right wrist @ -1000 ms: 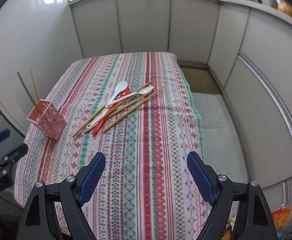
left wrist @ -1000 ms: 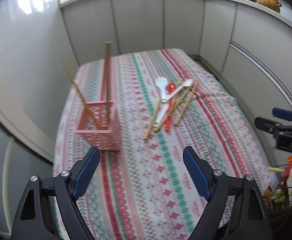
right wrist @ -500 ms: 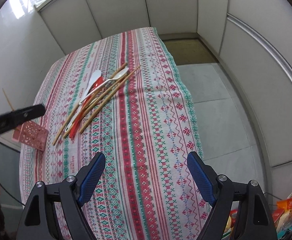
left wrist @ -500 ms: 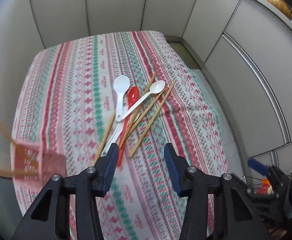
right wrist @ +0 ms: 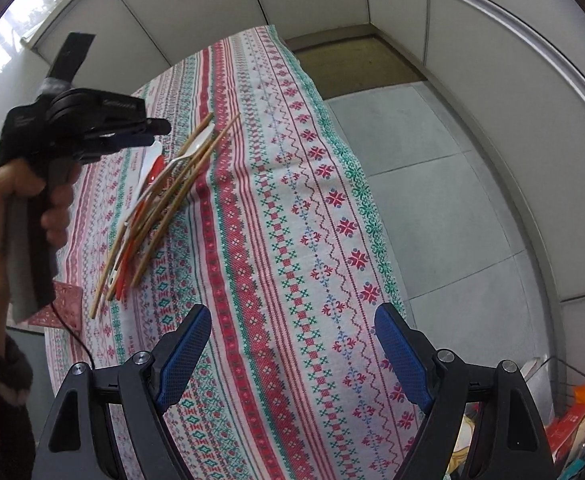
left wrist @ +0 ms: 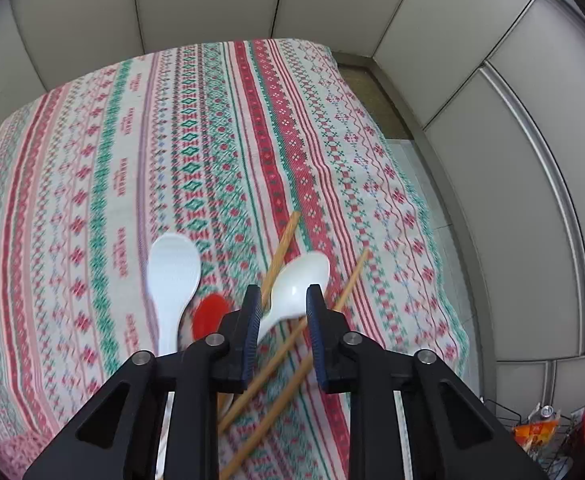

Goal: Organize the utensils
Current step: 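Grasp a chopstick beside the white spoons with the left tool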

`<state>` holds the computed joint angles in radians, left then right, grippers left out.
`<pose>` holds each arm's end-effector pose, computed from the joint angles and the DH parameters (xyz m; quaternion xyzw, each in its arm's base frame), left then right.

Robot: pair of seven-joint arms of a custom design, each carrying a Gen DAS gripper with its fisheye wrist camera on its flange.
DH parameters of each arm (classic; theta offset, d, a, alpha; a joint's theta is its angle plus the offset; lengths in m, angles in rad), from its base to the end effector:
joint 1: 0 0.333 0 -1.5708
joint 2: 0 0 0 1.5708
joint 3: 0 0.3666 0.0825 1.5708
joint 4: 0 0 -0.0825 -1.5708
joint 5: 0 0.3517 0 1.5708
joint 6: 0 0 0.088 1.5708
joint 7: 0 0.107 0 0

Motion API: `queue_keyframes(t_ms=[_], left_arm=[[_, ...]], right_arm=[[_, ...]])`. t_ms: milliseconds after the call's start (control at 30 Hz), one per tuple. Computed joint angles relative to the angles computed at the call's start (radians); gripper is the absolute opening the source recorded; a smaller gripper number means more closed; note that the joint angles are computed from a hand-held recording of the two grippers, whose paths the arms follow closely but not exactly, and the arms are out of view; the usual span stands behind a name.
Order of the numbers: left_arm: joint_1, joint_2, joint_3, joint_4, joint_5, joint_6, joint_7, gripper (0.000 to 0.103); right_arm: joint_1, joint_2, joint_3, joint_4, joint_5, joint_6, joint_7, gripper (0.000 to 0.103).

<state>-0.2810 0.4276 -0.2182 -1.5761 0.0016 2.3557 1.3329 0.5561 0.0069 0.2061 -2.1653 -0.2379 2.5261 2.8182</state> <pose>0.6268 -0.3099 0.4953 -0.6119 0.7691 -0.1813 0.0345 0.3899 0.3752 0.4980 -0.5761 0.7940 -0.0437 0.1890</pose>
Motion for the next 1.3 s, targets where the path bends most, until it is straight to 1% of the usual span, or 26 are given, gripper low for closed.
queue_keyframes(t_ms=[233,333,367,400,467,533,567,667,733,900,933,1000,1033,1100,1167,1300], left_arm=[[-0.048,0.146,0.027,0.171,0.067,-0.063,-0.015,0.017],[-0.051,0.186,0.032,0.212,0.075,-0.088,-0.024,0.015],[-0.049,0.193,0.031,0.216,0.072,-0.089,-0.022,0.014],[-0.049,0.189,0.033,0.203,0.076,-0.065,-0.023,0.013],[-0.047,0.187,0.031,0.197,0.079,-0.063,-0.016,0.01],[-0.053,0.169,0.042,0.172,0.096,-0.05,-0.03,0.007],[-0.044,0.155,0.036,0.151,0.089,-0.034,-0.027,0.007],[-0.038,0.098,0.04,0.088,0.099,-0.002,-0.036,0.007],[-0.025,0.051,0.029,0.043,0.092,0.016,-0.027,0.007],[-0.014,-0.107,0.02,-0.104,0.106,0.064,-0.025,0.007],[-0.013,-0.144,0.016,-0.142,0.109,0.085,-0.025,0.007],[0.004,-0.216,-0.001,-0.214,0.075,0.125,0.002,0.007],[0.015,-0.262,-0.013,-0.256,0.045,0.137,0.034,0.007],[0.023,-0.346,-0.021,-0.337,0.008,0.17,0.072,0.007],[0.026,-0.423,-0.024,-0.404,-0.041,0.19,0.108,0.007],[0.012,-0.591,-0.015,-0.563,-0.103,0.229,0.163,0.007]], right_arm=[[-0.008,0.024,-0.011,0.008,0.018,0.016,-0.029,0.085],[-0.01,0.029,-0.015,0.006,0.03,0.011,-0.039,0.085],[-0.012,0.03,-0.017,0.005,0.033,0.008,-0.042,0.085],[-0.013,0.03,-0.019,0.004,0.033,0.004,-0.039,0.085],[-0.015,0.03,-0.022,0.0,0.031,0.002,-0.026,0.085],[-0.017,0.031,-0.023,-0.003,0.035,0.005,-0.019,0.085],[-0.018,0.03,-0.024,-0.005,0.037,0.008,-0.015,0.085],[-0.023,0.026,-0.026,-0.008,0.041,0.018,-0.011,0.085],[-0.025,0.026,-0.026,-0.007,0.04,0.024,-0.011,0.085],[-0.032,0.012,-0.028,-0.023,0.043,0.057,0.009,0.085],[-0.034,0.009,-0.027,-0.026,0.046,0.062,0.016,0.085],[-0.036,0.005,-0.026,-0.035,0.053,0.082,0.024,0.085],[-0.038,0.004,-0.026,-0.036,0.057,0.089,0.028,0.085],[-0.04,0.002,-0.025,-0.038,0.052,0.109,0.043,0.085],[-0.041,0.003,-0.025,-0.033,0.03,0.12,0.07,0.085],[-0.038,0.021,-0.024,-0.006,-0.004,0.134,0.072,0.085]])
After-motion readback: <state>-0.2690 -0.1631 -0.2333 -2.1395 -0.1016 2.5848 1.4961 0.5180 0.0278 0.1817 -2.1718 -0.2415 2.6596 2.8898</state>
